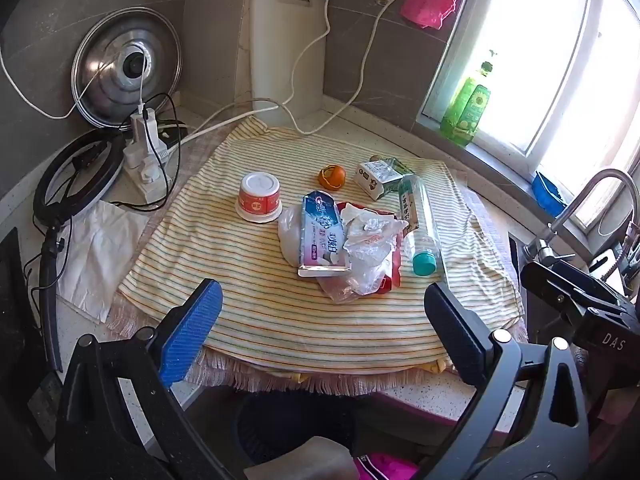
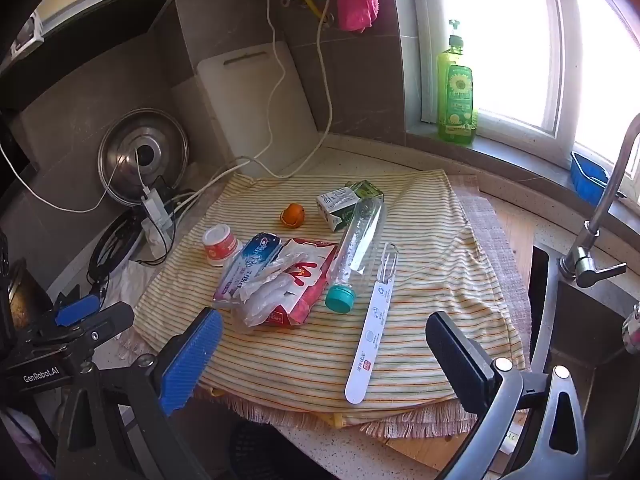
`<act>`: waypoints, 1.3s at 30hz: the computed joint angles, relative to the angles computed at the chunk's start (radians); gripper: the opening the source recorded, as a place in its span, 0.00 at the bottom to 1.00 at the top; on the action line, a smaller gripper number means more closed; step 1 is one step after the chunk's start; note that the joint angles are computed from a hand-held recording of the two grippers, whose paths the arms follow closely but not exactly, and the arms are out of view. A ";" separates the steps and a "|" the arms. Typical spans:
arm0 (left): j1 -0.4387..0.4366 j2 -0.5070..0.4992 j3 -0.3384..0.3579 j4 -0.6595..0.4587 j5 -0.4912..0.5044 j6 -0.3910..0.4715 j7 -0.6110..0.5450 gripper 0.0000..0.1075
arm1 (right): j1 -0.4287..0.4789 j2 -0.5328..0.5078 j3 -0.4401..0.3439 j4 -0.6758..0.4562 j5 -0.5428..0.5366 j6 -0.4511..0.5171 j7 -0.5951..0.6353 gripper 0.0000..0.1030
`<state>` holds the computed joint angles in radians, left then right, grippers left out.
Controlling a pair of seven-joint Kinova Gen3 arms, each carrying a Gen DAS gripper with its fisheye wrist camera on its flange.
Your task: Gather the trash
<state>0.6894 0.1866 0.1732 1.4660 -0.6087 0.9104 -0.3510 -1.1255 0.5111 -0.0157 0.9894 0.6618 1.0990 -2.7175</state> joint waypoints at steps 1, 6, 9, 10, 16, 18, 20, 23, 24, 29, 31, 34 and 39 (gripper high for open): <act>0.000 0.000 0.000 0.000 -0.001 0.001 -0.002 0.95 | 0.002 0.000 -0.001 -0.001 -0.003 0.000 0.002 1.00; 0.001 -0.005 0.001 0.002 -0.007 0.007 -0.009 0.95 | 0.006 0.004 -0.002 -0.010 -0.014 0.004 0.009 1.00; 0.003 0.005 0.001 -0.008 -0.005 0.016 -0.007 0.95 | 0.010 0.001 -0.005 -0.013 -0.027 0.001 0.010 1.00; 0.006 0.005 0.000 -0.009 -0.007 0.018 -0.005 0.95 | 0.011 -0.001 -0.007 -0.013 -0.032 0.000 0.010 1.00; 0.004 0.023 -0.003 -0.046 -0.005 0.035 -0.020 0.95 | 0.022 -0.010 -0.005 0.014 -0.037 -0.033 0.005 1.00; 0.007 0.021 -0.007 -0.044 -0.004 0.033 -0.023 0.95 | 0.019 -0.013 -0.006 0.017 -0.034 -0.037 0.000 1.00; 0.009 0.020 -0.010 -0.041 -0.003 0.031 -0.022 0.95 | 0.021 -0.015 -0.008 0.021 -0.035 -0.039 -0.002 1.00; 0.003 0.015 -0.009 -0.055 0.010 0.042 -0.046 0.95 | 0.024 -0.021 -0.011 0.033 -0.037 -0.046 -0.008 1.00; 0.002 0.011 -0.008 -0.057 0.012 0.048 -0.050 0.95 | 0.023 -0.022 -0.012 0.037 -0.037 -0.048 -0.012 1.00; 0.008 0.013 -0.008 -0.054 0.001 0.049 -0.037 0.95 | 0.023 -0.029 -0.015 0.048 -0.031 -0.053 -0.022 1.00; 0.009 0.012 -0.007 -0.052 -0.001 0.048 -0.035 0.95 | 0.024 -0.035 -0.016 0.060 -0.029 -0.059 -0.028 1.00; 0.009 0.012 -0.007 -0.052 -0.002 0.048 -0.035 0.95 | 0.027 -0.038 -0.020 0.066 -0.028 -0.061 -0.032 1.00; 0.008 0.015 -0.001 -0.094 0.011 0.081 -0.064 0.95 | 0.031 -0.043 -0.025 0.071 -0.029 -0.060 -0.034 1.00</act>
